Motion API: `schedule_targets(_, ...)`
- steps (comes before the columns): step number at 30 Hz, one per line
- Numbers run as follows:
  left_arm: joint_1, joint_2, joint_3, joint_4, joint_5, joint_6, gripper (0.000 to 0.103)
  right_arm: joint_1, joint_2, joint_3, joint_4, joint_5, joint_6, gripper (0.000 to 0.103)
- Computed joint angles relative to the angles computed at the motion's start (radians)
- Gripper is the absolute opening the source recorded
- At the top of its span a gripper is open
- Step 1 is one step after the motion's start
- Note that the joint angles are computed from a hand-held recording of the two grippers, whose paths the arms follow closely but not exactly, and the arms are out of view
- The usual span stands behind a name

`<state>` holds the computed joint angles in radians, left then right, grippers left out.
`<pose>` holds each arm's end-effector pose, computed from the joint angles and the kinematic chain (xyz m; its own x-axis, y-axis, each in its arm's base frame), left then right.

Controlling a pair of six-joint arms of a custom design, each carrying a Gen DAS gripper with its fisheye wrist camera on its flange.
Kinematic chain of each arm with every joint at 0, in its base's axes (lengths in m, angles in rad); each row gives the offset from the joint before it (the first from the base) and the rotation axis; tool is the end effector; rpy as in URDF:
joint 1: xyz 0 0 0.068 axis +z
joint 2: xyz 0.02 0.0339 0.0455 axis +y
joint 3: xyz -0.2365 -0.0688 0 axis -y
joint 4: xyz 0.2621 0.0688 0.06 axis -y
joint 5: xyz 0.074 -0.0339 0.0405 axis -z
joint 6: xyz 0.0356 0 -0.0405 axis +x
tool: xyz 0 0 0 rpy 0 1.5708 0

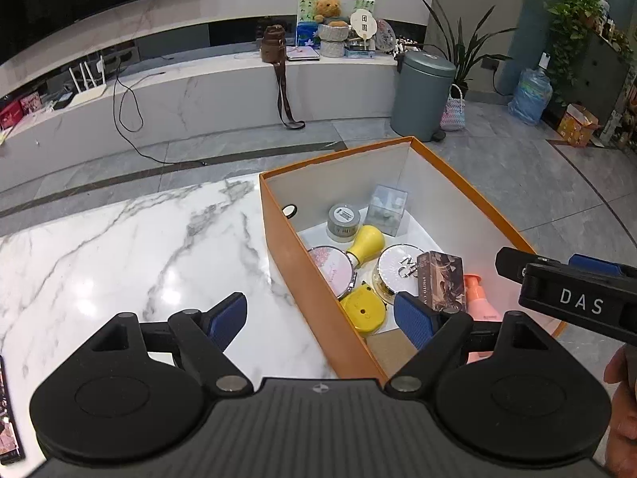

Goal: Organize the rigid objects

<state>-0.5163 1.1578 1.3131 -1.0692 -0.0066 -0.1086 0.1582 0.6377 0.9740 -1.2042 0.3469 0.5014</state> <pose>0.2103 -0.1191 0.3431 -0.7377 0.2942 -0.6076 0.4126 0.9089 -0.0610 0.1274 0.0081 0.3154 -0.6276 0.3576 -0.6915 0.4225 0.9025 0.0832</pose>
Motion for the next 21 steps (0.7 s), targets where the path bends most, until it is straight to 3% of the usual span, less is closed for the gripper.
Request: schedule_targets(21, -0.035, 0.001, 0.009, -0.014, 0.017, -0.024, 0.098, 0.008, 0.000, -0.002, -0.003, 0.011, 0.005, 0.084)
